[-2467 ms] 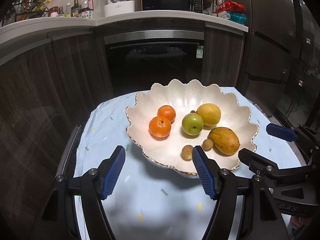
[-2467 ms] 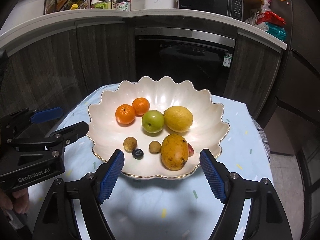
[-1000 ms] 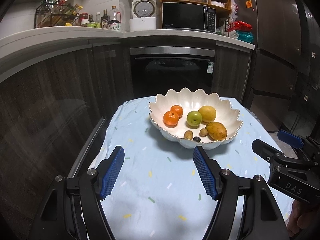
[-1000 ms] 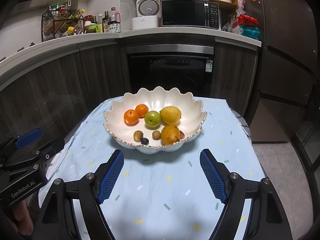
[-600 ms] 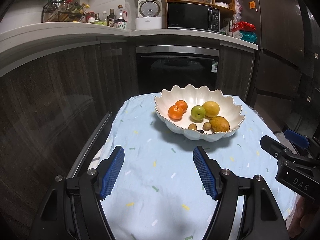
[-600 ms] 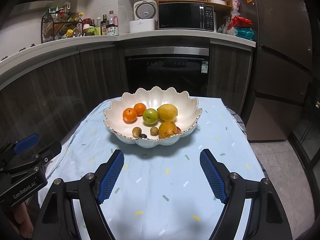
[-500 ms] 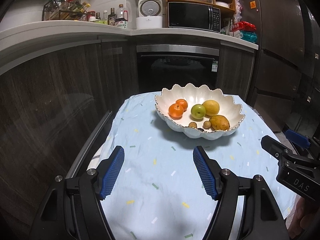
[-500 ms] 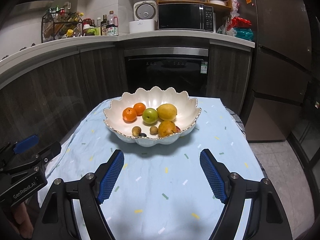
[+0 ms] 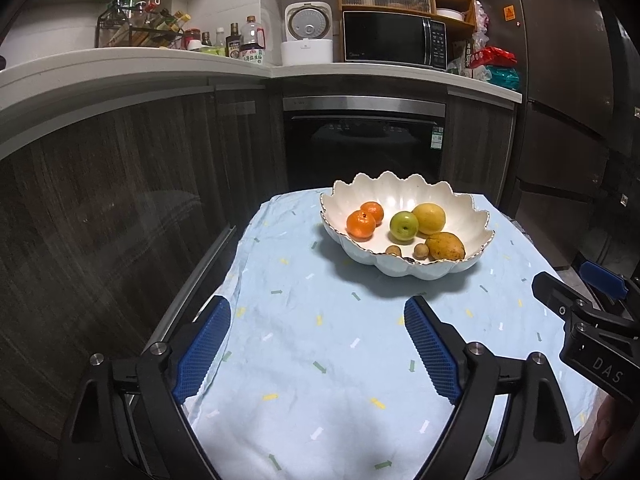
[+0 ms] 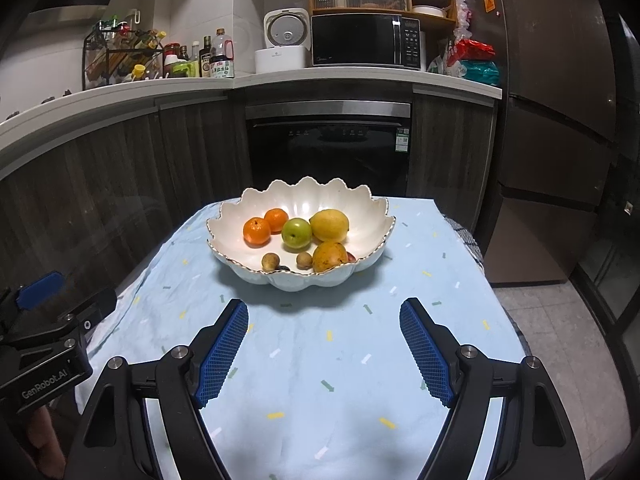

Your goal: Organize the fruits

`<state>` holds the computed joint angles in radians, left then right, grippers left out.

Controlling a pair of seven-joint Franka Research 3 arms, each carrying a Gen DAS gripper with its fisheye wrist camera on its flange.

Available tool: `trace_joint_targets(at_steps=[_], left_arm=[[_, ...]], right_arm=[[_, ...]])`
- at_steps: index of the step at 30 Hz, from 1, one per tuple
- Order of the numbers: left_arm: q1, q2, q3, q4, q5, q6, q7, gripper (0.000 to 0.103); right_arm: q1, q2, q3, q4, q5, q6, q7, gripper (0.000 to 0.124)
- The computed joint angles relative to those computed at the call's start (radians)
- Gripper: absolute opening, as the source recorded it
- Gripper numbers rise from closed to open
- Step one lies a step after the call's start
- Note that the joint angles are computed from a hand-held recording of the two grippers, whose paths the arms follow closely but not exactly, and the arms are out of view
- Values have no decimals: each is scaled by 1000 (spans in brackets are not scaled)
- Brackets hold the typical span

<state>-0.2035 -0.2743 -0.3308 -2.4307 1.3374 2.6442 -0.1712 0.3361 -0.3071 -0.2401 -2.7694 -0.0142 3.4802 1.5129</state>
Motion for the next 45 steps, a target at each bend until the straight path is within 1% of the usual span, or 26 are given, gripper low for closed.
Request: trace_joint_targets(at_steps=[3, 5, 12, 24, 45], left_arm=[[-1, 0, -1, 1, -1, -5, 2, 91], [-2, 0, 0, 1, -4, -4, 3, 91], [-2, 2, 1, 2, -7, 2, 9, 91], [-2, 7, 1, 4, -6, 5, 13, 91], [-4, 4, 0, 4, -7, 0, 14, 91]], right_arm=[[-11, 0, 11, -1, 9, 2, -2, 80], [-13, 0, 13, -1, 10, 3, -2, 81], [-14, 0, 13, -2, 10, 3, -3, 82], [1, -3, -17, -2, -5, -2, 2, 82], [-5, -5, -12, -4, -5, 0, 3, 82]])
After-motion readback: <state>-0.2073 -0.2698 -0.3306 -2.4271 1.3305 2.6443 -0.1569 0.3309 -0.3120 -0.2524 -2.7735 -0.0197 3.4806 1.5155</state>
